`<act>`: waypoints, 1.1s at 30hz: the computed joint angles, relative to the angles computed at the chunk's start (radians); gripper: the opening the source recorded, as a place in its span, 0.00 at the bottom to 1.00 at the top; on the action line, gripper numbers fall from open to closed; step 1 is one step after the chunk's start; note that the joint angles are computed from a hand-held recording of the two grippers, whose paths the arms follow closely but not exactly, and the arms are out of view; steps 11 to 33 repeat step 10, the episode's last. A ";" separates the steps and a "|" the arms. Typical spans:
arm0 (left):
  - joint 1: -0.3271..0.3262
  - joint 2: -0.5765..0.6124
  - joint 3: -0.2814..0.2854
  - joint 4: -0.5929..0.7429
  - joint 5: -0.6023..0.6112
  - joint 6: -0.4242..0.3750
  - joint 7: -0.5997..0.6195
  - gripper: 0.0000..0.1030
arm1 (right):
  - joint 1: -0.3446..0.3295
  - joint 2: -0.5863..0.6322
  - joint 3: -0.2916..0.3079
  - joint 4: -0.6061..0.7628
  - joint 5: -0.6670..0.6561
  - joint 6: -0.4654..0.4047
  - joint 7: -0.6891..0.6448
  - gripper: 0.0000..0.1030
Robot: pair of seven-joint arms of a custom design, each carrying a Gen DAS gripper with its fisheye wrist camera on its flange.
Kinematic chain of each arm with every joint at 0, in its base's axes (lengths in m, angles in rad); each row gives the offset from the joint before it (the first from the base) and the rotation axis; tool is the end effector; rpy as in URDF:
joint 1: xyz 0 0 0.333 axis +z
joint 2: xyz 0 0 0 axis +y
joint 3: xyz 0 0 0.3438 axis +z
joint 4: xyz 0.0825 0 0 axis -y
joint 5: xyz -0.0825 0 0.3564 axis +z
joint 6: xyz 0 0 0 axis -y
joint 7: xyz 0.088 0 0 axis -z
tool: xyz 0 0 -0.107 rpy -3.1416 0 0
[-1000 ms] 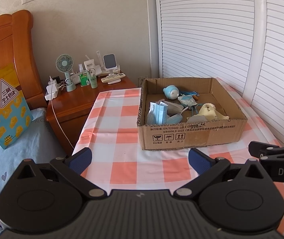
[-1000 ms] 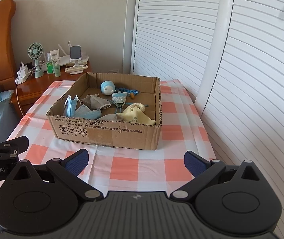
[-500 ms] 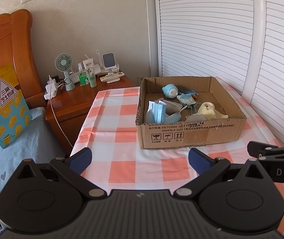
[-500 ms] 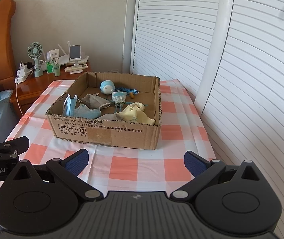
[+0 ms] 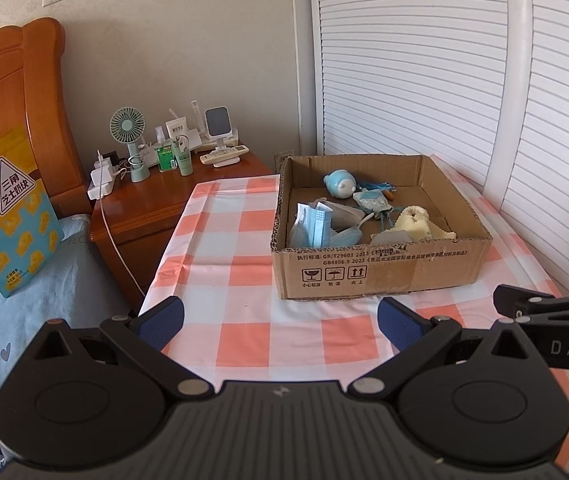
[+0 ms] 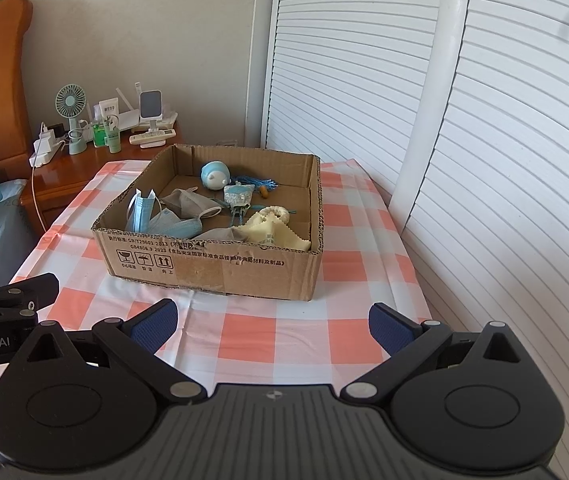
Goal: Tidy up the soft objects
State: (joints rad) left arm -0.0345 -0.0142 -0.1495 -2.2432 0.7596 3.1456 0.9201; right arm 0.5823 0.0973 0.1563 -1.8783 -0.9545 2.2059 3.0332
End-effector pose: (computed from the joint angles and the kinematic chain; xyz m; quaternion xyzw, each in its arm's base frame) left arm 0.5134 -0.1579 0.5105 -0.5341 0.7208 -0.3241 0.3003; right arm 0.4580 0.3749 0.5320 -0.5707 0.7139 -0.3405 0.2206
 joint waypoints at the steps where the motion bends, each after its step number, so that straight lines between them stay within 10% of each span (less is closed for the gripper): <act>1: -0.001 0.000 0.000 0.000 -0.001 -0.001 0.000 0.99 | 0.000 0.000 0.000 0.000 0.000 0.000 0.000 1.00; 33: -0.002 -0.002 -0.002 -0.003 -0.016 -0.001 0.010 0.99 | 0.001 -0.001 0.000 -0.001 0.000 0.000 0.001 1.00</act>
